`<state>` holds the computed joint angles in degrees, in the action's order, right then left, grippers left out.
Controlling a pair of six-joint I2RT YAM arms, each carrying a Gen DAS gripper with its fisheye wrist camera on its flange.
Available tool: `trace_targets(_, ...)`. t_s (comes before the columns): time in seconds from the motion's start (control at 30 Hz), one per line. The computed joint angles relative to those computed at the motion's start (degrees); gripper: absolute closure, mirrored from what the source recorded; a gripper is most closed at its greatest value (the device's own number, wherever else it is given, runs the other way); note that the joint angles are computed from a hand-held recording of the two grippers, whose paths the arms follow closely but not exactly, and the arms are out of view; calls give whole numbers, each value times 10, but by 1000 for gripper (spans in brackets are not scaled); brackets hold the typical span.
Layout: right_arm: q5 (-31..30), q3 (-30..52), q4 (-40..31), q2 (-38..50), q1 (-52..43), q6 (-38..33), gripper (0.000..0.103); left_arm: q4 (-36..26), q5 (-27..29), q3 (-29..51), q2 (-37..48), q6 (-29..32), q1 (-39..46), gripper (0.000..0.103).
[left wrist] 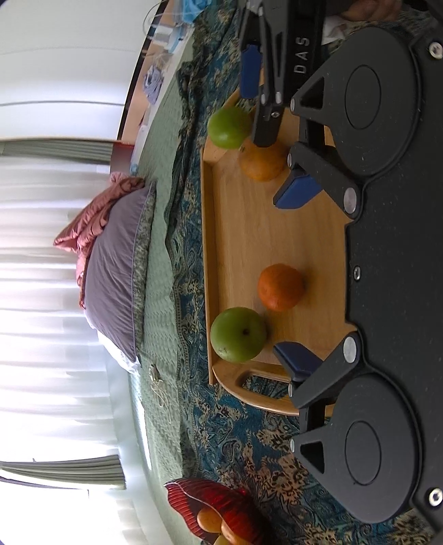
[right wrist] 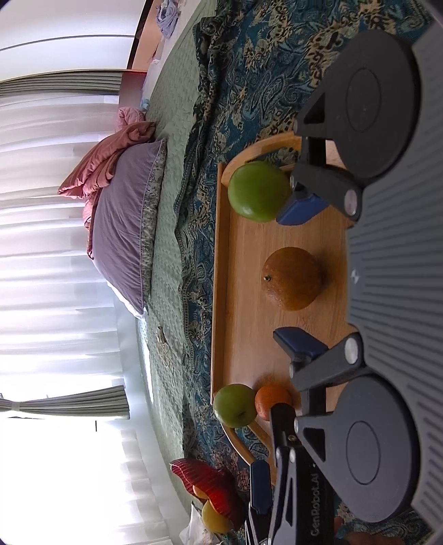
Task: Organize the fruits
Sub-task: 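Lower the tangerine and open the left gripper while the right gripper releases the orange onto the tray, then grasp a tangerine on the cloth with the left gripper while the right gripper grasps another tangerine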
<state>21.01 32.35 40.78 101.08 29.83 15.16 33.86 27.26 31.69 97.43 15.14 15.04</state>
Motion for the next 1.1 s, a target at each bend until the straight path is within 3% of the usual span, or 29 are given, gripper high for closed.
trace_targets(0.27, 2, -79, 41, -43, 28, 10, 13, 1, 53, -87, -69, 31, 43, 13)
trace_targets(0.5, 18, -132, 73, -58, 62, 25, 10, -42, 104, -129, -123, 66, 99, 12)
trace_targets(0.67, 28, -169, 98, -78, 87, 24, 2, -67, 130, -150, -146, 98, 137, 10)
trace_targets(1.1, 102, -214, 127, -73, 174, 14, 0, -161, 168, -163, -179, 168, 193, 9)
